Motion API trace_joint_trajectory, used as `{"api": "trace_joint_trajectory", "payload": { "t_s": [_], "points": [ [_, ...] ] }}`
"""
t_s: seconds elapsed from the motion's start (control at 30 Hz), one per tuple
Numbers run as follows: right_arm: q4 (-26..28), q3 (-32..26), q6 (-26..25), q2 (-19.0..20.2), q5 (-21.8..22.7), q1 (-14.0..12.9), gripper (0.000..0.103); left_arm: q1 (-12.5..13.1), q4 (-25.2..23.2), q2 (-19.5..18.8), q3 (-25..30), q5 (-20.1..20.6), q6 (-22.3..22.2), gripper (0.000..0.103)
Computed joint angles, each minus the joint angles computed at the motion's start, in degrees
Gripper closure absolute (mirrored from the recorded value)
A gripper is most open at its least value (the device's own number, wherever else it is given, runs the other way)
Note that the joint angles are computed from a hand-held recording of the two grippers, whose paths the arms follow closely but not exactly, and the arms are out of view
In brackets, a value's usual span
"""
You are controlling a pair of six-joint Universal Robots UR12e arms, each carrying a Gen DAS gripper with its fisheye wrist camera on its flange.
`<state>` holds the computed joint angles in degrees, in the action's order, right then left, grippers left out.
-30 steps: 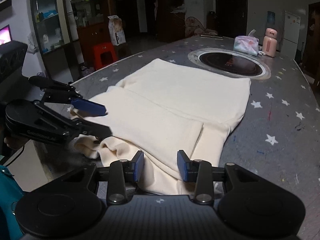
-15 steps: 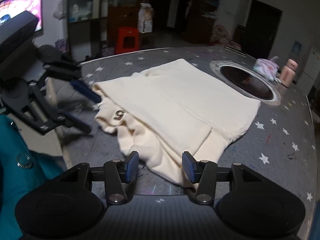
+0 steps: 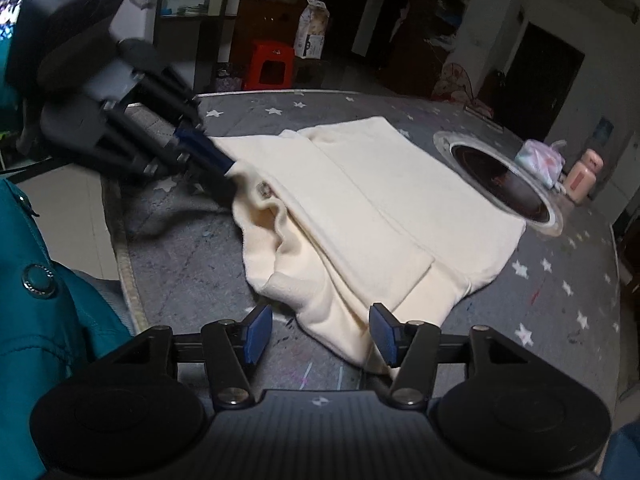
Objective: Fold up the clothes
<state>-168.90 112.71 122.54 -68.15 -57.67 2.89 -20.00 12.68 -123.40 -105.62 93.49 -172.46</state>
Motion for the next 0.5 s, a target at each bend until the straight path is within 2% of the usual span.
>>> {"api": "trace_joint_trajectory", "payload": {
  "t_s": [0.23,0.5],
  "points": [
    [-0.7,-1.1,-1.0,1.3,0.7,0.5,0.048,1.7,-1.7,-0.9,3.2,-2.9,-5.5,0.095],
    [1.2,-1.6,-3.2,1.3,1.8,0.3,0.046,2.7,-4.2,-1.4,4.5,-4.4,-7.4,0.095]
  ]
}}
